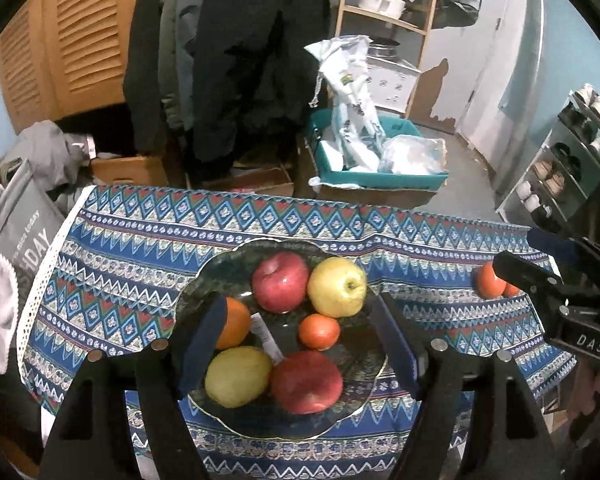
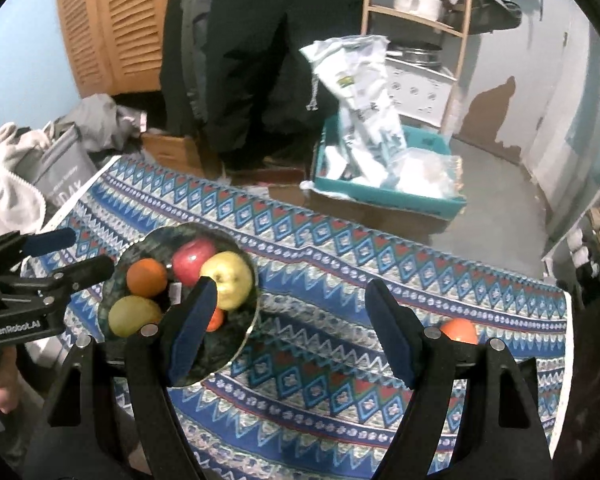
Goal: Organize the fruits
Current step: 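Open both tools and withdraw them from the bowl toward the two oranges, then move both tools over the two oranges lying on the cloth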
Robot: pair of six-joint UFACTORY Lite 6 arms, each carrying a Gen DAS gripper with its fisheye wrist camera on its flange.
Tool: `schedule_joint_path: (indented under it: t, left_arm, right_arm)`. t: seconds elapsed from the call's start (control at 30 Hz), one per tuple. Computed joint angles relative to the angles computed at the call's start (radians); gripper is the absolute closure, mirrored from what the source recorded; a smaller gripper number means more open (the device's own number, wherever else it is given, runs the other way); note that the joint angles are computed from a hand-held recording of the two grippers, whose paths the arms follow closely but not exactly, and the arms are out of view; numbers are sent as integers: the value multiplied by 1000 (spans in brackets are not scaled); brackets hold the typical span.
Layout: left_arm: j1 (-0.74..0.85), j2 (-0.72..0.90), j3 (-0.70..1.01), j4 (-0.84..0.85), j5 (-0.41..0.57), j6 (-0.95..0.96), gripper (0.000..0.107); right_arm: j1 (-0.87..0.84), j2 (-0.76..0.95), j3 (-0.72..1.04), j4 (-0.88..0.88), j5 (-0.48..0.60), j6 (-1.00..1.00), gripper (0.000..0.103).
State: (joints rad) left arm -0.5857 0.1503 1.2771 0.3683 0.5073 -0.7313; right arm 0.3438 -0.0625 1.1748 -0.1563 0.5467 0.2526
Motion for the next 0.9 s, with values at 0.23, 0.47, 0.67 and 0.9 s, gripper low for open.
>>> schedule_joint_path:
  t: [0.23, 0.47, 0.67, 0.9]
  left_arm:
    - [-48, 30, 58, 18, 23, -20, 30]
    - [-96, 69, 119, 25, 46, -29, 30]
    - [-140, 118, 188, 31, 69, -32, 28]
    - [-177, 185, 278, 19, 97, -16, 28]
  right_arm:
    - [-73, -57, -38, 46, -4, -55, 26]
    - [-161, -102, -65, 124, -2, -146, 26]
    - [-232, -132, -84, 177, -1, -213, 26]
    - [-331, -173, -116, 262, 3, -327, 26]
